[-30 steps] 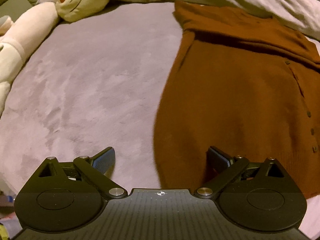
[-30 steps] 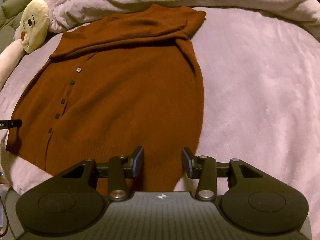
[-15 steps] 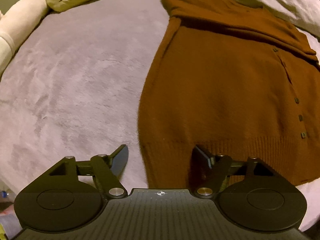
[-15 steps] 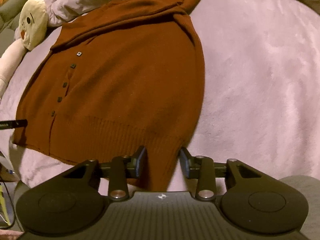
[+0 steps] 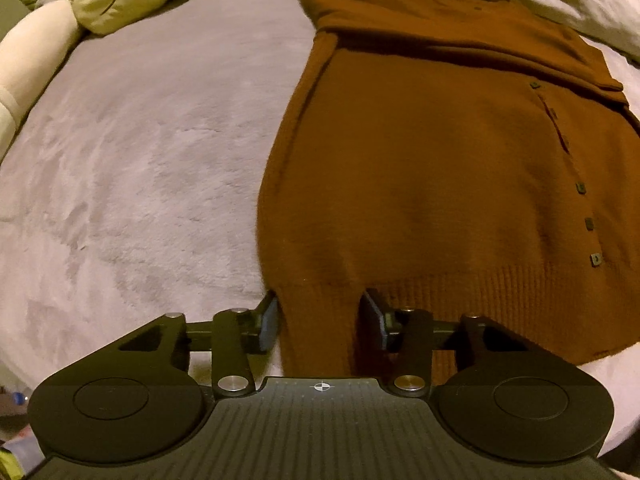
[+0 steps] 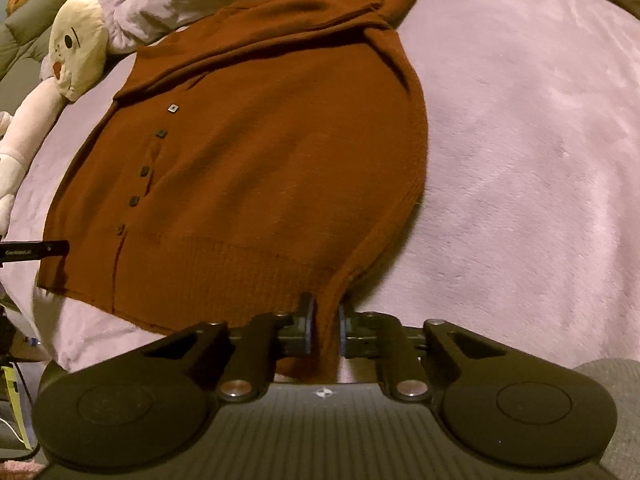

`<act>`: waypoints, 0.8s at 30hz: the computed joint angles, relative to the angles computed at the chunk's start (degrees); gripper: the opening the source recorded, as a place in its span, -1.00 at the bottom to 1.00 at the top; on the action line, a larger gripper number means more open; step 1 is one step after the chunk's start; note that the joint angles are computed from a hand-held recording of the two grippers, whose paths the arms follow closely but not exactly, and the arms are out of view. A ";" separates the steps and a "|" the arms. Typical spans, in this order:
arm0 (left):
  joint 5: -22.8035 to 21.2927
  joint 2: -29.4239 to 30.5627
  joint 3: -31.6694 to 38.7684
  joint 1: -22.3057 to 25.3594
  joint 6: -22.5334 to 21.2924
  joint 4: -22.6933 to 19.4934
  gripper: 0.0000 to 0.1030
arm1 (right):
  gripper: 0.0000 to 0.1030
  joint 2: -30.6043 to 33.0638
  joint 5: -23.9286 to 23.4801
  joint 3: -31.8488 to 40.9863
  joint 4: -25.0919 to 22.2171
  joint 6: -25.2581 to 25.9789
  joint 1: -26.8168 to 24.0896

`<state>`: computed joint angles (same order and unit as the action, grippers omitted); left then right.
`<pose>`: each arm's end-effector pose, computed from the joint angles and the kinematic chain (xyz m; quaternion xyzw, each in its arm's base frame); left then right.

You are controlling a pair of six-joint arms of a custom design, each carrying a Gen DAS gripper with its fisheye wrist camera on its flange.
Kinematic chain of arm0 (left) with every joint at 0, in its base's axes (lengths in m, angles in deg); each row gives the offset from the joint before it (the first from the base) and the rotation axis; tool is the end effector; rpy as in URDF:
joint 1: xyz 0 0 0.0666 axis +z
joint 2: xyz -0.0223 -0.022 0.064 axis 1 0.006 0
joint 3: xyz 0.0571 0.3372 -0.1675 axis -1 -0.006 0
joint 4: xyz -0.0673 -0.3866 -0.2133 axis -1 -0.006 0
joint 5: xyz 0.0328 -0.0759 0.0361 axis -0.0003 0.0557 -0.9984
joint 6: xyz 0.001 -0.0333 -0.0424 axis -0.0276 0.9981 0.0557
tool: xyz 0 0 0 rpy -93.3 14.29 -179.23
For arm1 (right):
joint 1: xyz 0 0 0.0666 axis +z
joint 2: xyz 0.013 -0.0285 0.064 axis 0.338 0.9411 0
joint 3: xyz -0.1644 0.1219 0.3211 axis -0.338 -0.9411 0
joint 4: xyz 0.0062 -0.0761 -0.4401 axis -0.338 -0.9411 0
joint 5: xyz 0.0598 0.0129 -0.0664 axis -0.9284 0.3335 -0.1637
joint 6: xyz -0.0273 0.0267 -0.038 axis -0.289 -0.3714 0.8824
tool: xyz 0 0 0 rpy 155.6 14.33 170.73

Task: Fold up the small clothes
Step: 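Grasp the ribbed hem with the left tool while the right tool grasps it too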

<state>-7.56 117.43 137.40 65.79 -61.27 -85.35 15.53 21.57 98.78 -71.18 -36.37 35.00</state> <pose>0.4628 -0.1994 0.3365 0.0659 0.9776 0.0103 0.1998 0.3850 0.1077 0.3702 0.0754 0.9787 0.1043 0.1602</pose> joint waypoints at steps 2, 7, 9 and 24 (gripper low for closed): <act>0.24 -0.06 0.09 0.00 0.00 -0.22 -0.17 | -0.87 -0.06 -0.34 -0.08 0.28 -0.17 -0.18; 1.07 0.12 0.90 -0.04 -1.20 -1.31 -0.41 | -0.89 -0.15 -1.46 -0.06 0.59 -0.79 -0.75; 0.91 0.30 1.25 -0.12 -2.24 -1.79 -0.44 | -0.89 -0.13 -1.84 0.16 0.40 -0.77 -0.91; 3.25 0.47 1.65 1.30 -2.16 -2.62 -0.52 | -0.89 -0.86 -4.45 -0.24 0.29 -1.60 -2.54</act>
<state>-4.30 117.89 139.05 67.10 -63.44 -87.97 14.66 17.11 98.54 -70.89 -37.98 32.47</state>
